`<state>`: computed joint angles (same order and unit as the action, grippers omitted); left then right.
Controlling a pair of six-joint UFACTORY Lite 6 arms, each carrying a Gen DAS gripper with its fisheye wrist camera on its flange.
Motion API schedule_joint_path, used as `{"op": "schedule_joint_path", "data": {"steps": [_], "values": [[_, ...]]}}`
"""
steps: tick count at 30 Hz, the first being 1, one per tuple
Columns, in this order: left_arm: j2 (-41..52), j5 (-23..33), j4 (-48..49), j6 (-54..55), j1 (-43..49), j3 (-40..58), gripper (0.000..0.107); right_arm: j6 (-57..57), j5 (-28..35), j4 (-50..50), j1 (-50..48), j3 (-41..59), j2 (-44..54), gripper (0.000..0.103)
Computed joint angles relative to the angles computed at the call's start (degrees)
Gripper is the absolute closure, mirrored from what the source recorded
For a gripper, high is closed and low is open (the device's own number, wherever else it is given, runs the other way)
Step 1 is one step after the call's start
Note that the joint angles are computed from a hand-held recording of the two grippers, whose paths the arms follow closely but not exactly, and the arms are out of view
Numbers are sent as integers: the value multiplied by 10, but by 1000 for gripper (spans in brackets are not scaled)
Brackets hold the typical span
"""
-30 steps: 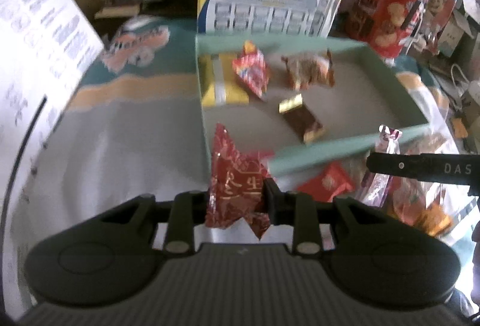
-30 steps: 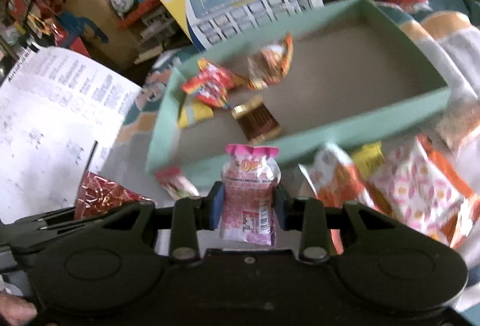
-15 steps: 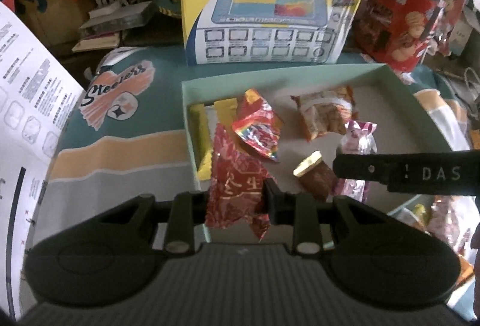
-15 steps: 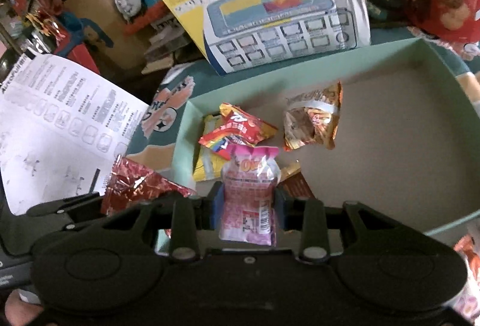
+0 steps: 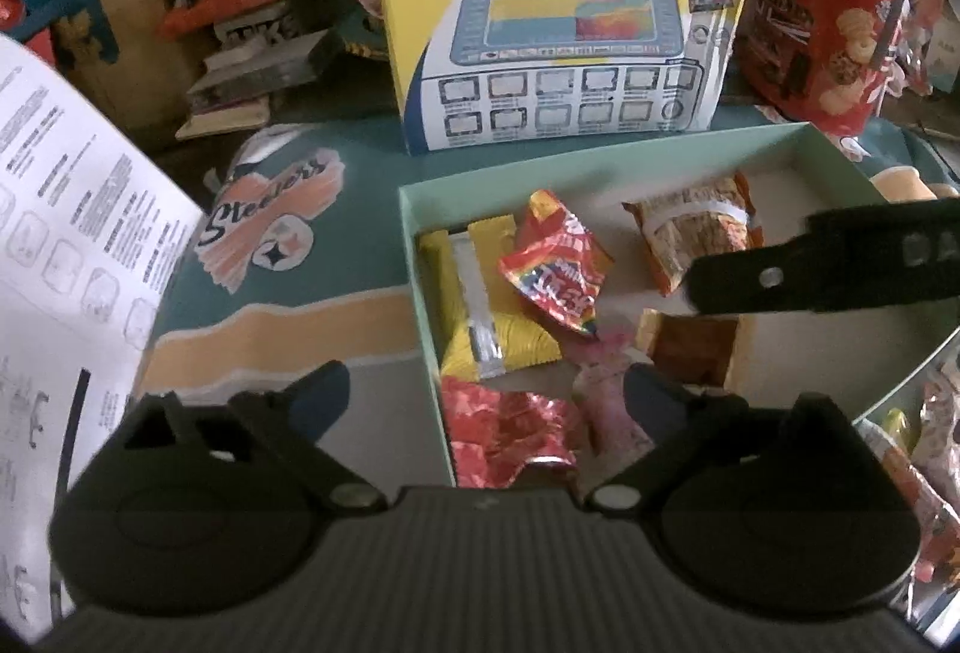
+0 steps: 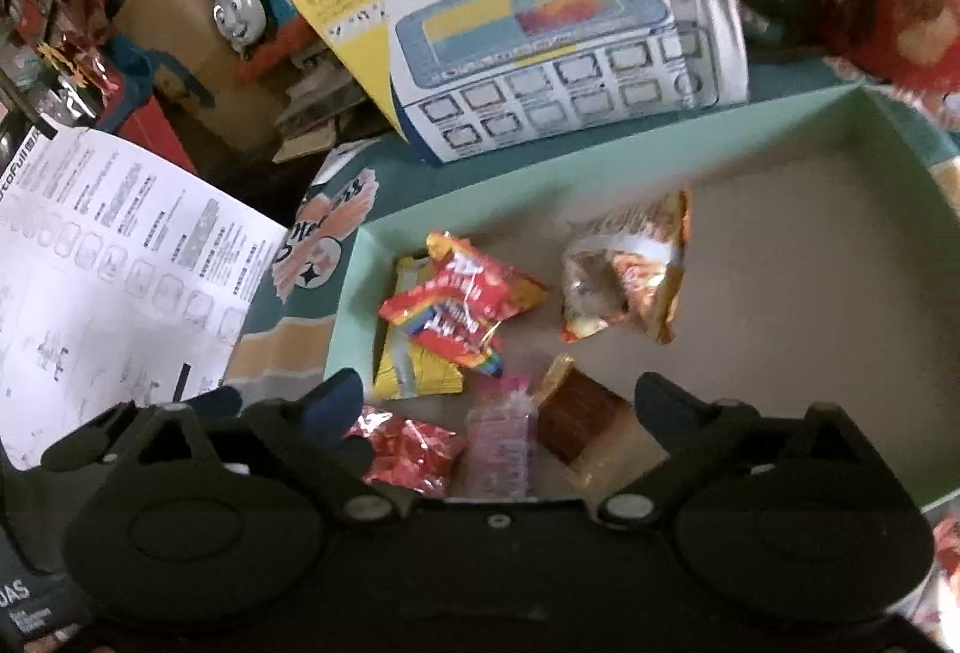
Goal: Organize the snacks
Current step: 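Carry both snacks into the box and open both tools, then grasp the pink-and-white candy with the left tool while the right tool grasps a red packet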
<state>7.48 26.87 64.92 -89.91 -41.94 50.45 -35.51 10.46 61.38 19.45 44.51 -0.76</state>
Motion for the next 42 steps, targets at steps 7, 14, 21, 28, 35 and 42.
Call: {"op": "schedule_joint_path", "data": {"steps": [7,14,21,28,35,42], "values": [[-64,20,-41,-16,-29,-56,4,165,13,-149,-16,-72,-99,0],[-146,69,-84,-33,-102,-125,4,385,44,-341,3,-156,-239,0],[-216,110,-122,-73,-172,-191,4,591,106,-510,59,-240,-386,0],[-263,126,-147,-109,-216,-251,4,725,150,-589,108,-299,-478,0],[-261,106,-157,-136,-215,-282,4,798,127,-614,159,-328,-464,0],[-191,69,-107,-205,-202,-258,4,800,63,-592,158,-351,-420,30]]}}
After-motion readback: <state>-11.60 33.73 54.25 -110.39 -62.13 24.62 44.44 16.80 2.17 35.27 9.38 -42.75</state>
